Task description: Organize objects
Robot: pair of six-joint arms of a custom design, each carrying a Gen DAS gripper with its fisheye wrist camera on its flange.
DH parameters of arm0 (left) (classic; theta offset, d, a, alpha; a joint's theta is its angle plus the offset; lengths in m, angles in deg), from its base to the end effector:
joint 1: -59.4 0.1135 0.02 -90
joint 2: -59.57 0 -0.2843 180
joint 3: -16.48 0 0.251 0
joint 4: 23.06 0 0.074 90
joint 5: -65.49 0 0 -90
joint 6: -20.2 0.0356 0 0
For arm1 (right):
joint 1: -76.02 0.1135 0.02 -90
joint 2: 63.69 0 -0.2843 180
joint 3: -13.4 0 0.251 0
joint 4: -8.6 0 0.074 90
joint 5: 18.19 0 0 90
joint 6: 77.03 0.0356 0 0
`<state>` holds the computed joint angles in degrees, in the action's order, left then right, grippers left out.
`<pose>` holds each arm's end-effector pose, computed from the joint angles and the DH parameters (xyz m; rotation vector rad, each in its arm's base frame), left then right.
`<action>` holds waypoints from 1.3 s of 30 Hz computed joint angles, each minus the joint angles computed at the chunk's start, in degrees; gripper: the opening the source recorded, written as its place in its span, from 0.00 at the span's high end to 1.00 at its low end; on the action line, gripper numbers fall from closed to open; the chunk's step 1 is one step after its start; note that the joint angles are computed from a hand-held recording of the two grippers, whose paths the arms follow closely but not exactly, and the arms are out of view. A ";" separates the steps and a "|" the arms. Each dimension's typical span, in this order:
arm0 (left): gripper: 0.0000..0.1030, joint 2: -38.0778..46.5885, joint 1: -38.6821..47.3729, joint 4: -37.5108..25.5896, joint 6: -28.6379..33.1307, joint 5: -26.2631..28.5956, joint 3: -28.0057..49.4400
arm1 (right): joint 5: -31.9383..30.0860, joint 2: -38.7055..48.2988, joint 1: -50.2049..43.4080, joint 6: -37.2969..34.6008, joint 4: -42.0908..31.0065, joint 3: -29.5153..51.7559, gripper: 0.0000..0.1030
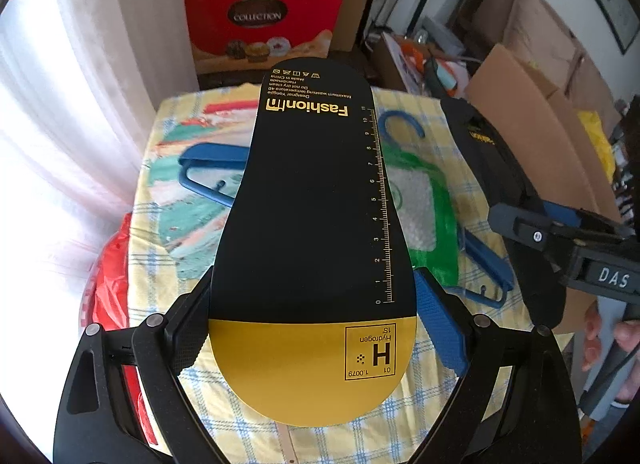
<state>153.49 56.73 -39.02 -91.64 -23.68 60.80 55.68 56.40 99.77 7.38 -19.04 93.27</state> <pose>0.2472 -0.0120 0.1062 -0.4494 2.6868 -0.1445 0.3575 0.1681 0.0972 -0.7749 2.6573 0.4726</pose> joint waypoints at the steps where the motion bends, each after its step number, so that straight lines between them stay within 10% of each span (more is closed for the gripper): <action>1: 0.12 -0.75 0.12 -0.44 -0.05 -0.10 -0.06 | 0.30 -0.61 0.16 -0.14 0.17 -0.32 0.13; 19: 0.12 -6.95 -9.80 -10.36 -5.91 -2.61 8.70 | -0.17 -11.00 -3.15 -2.42 -2.09 -3.29 0.13; 39: 0.12 8.85 -24.21 -16.34 -12.39 -4.50 32.65 | -3.53 -10.78 -19.60 -8.37 -10.78 5.57 0.13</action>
<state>162.34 32.52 -55.36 -104.03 -28.17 93.44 52.15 45.62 80.17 -0.99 -29.82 98.84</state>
